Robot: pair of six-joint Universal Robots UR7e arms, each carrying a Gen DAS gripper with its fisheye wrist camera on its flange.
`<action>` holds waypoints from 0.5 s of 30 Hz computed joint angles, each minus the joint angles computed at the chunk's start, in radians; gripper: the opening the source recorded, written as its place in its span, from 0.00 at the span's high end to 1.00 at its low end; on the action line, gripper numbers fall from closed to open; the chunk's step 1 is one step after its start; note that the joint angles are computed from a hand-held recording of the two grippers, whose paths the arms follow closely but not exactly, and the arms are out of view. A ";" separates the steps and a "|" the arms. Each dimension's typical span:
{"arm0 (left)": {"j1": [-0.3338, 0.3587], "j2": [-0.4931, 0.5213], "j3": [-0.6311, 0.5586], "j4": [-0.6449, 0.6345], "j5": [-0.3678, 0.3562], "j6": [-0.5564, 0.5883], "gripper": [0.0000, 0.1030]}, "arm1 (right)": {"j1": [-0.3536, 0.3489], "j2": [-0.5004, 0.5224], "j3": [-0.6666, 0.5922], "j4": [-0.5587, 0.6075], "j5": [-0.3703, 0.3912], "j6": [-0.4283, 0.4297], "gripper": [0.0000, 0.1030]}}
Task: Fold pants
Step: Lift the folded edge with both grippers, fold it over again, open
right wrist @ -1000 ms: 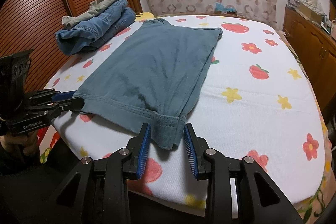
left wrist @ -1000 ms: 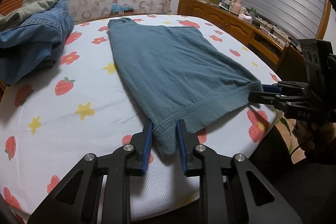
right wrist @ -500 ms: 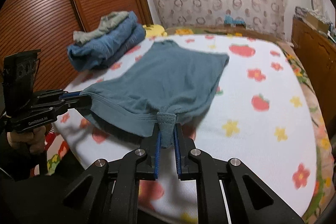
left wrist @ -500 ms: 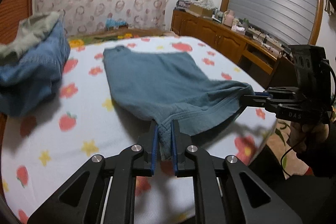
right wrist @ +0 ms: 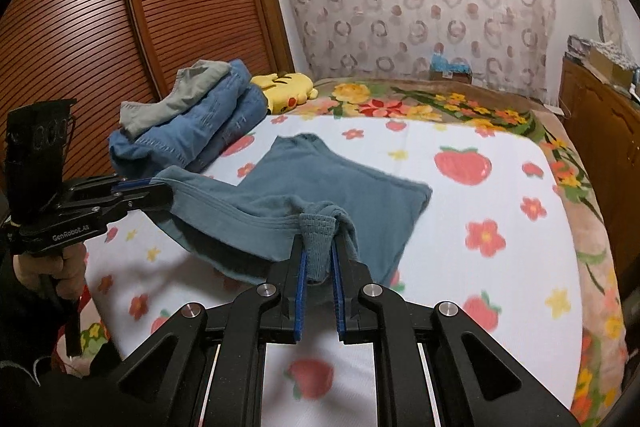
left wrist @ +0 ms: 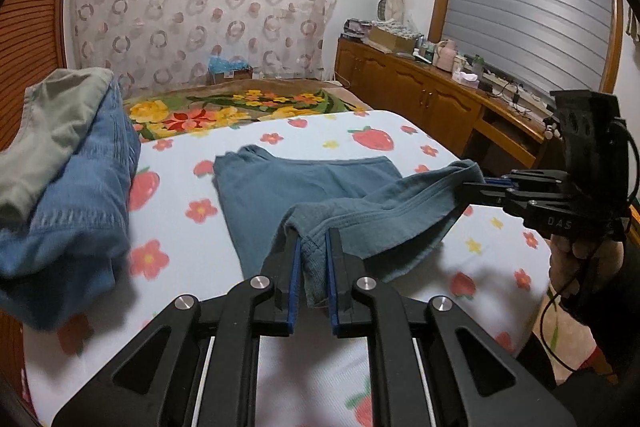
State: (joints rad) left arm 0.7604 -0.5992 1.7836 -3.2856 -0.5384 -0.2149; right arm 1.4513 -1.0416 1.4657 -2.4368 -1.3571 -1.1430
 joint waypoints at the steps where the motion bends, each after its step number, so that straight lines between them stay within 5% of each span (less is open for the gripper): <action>1: 0.009 0.001 -0.015 0.009 0.002 0.013 0.88 | 0.004 0.012 -0.011 -0.003 0.001 0.003 0.89; 15: 0.129 0.021 -0.188 0.097 -0.040 0.128 0.88 | 0.061 0.228 -0.288 0.075 -0.044 0.051 0.89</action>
State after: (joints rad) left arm 0.8891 -0.5779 1.5954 -3.1886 -0.5788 -0.0873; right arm 1.5125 -0.8139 1.1775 -2.3613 -1.4013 -1.0920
